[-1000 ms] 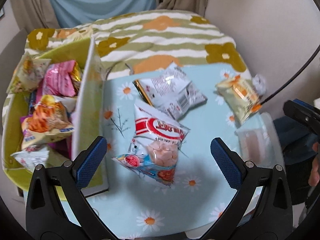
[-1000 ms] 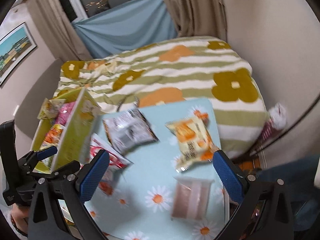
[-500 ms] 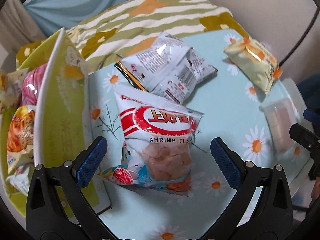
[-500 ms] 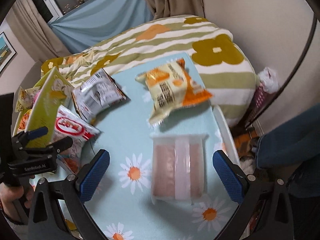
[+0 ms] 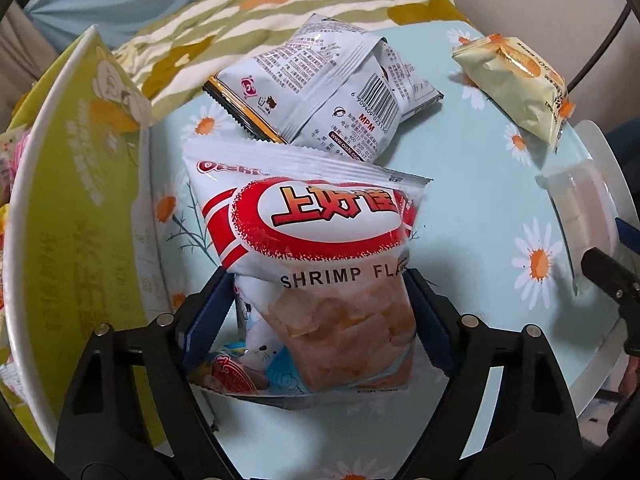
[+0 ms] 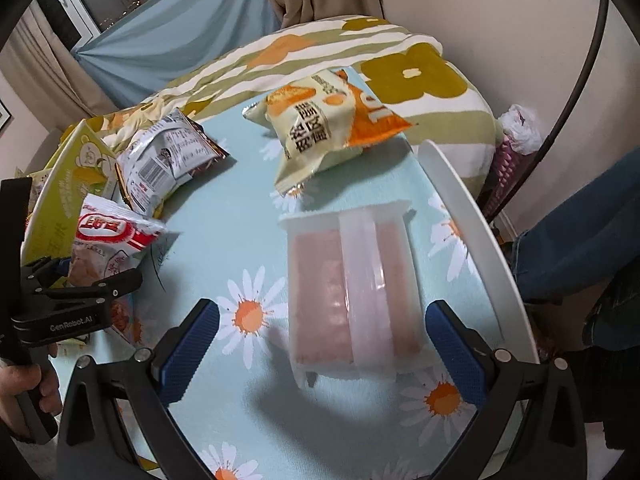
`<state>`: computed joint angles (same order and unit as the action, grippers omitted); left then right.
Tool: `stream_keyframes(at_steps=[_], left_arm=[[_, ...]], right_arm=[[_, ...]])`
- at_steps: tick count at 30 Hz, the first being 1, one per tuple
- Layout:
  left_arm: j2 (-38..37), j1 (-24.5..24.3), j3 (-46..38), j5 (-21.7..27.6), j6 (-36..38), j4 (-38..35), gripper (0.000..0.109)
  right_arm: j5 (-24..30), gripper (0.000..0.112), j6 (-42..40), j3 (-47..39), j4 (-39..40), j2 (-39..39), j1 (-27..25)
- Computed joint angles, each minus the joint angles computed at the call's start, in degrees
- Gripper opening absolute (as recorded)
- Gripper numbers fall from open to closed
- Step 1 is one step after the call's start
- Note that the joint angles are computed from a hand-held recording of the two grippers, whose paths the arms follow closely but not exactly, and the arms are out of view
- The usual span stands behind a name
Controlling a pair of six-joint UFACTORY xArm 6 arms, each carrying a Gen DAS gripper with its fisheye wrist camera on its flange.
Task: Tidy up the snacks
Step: 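Move both tools back over the shrimp-flake bag and pink cake pack, then grasp the shrimp-flake bag with left tool while right tool grasps the pink cake pack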
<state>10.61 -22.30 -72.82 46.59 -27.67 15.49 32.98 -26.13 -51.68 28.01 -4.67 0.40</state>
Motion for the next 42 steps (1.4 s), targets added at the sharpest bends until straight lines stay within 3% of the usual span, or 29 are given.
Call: stream_keyframes(at_steps=[10, 19, 25, 28, 30, 42], left_arm=[[-2.9, -0.4, 2.5, -0.4, -2.7, -0.3, 0.066], [-5.9, -3.0, 4.3, 0.6, -8.4, -0.2, 0.065], [-6.2, -4.8, 3.7, 1.7, -13.4, 1.6, 0.065], [-6.6, -5.4, 3.8, 2.3, -16.3, 2.6, 0.065], [-7.1, -5.6, 4.0, 2.4, -17.8, 3.4, 0.065], [-13.5, -7.0, 4.2, 5.2, -29.3, 9.6, 0.065]], right_arm=[[-1.1, 0.099, -1.3, 0.5, -2.4, 0.5, 0.7], [0.6, 0.085, -3.7, -1.4, -3.4, 2.5, -0.1], [-1.0, 0.079, -6.6, -1.5, -4.9, 3.4, 0.7], [-3.3, 0.072, -7.5, -1.0, -7.1, 3.6, 1.3], [-5.0, 0.06, -8.9, -0.7, -9.1, 3.8, 1.6], [5.3, 0.058, -23.8, -4.8, 3.1, 1.9, -0.1]])
